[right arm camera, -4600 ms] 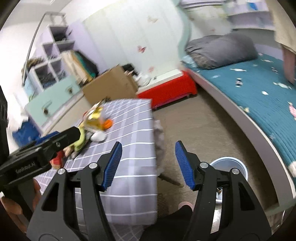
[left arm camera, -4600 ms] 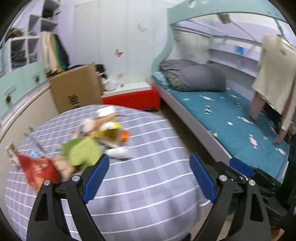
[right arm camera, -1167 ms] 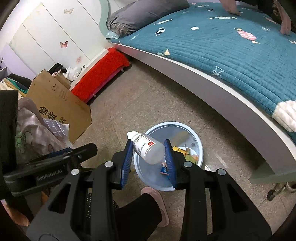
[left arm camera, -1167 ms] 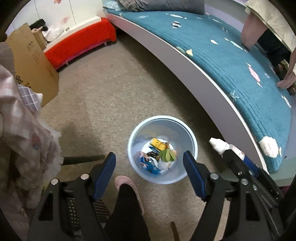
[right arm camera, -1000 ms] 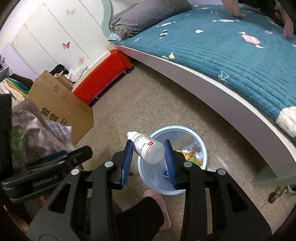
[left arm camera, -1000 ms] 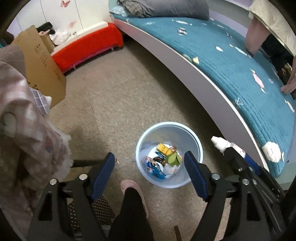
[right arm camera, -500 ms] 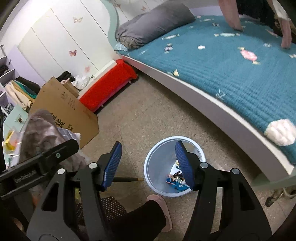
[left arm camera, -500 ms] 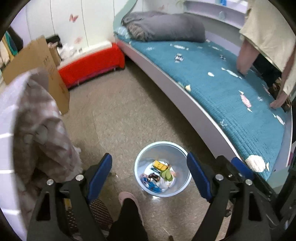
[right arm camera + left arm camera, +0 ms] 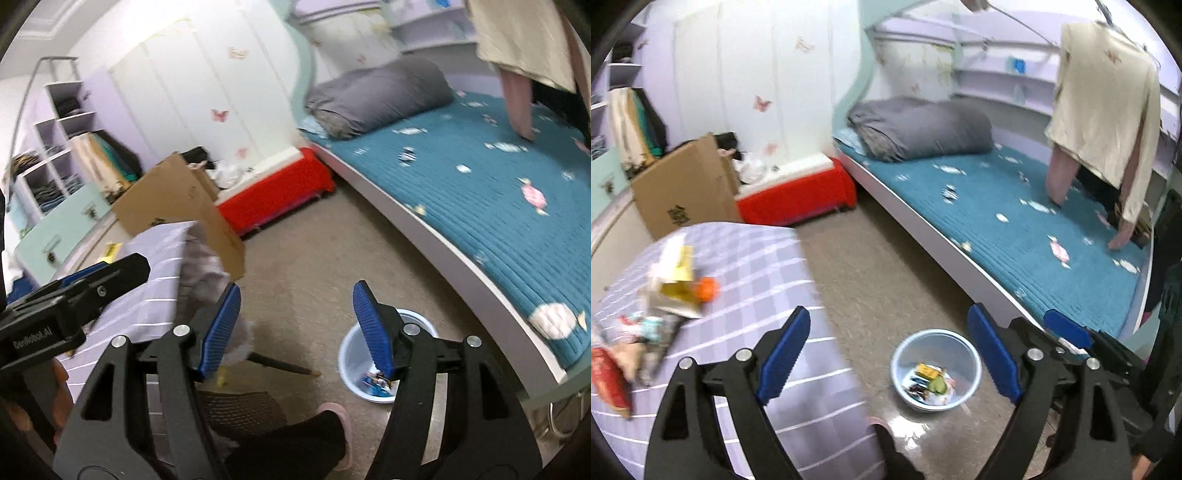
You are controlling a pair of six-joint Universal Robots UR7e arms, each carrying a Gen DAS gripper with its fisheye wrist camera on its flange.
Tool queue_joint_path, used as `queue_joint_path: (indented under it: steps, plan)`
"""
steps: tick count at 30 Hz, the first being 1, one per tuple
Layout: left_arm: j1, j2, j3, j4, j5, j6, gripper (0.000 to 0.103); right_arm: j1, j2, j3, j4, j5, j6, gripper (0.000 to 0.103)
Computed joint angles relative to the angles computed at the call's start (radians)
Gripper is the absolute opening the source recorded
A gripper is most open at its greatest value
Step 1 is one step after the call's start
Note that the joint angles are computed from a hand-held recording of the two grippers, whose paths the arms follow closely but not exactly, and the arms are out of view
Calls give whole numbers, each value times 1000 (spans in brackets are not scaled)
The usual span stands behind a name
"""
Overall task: Collect trash
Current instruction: 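Move both tools back over the table toward the trash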
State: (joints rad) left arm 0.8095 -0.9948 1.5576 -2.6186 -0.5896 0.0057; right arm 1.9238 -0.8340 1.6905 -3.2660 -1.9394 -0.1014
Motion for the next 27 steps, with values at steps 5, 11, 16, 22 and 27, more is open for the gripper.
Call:
queue_joint_path:
  steps: [5, 11, 16, 22, 27]
  plan:
    - [-6, -107, 63, -24, 89, 7, 86, 72, 58, -73, 59, 17, -23, 63]
    - [21, -190, 80, -10, 173, 55, 86, 147, 179, -232, 184, 9, -66, 63]
    - [78, -208, 40, 19, 182, 110, 86, 178, 276, -375, 284, -18, -87, 63]
    - [146, -180, -47, 125, 152, 88, 70, 177, 367, -527, 397, -45, -109, 63]
    - [186, -123, -119, 164, 149, 124, 53, 170, 422, -638, 492, -56, -128, 63]
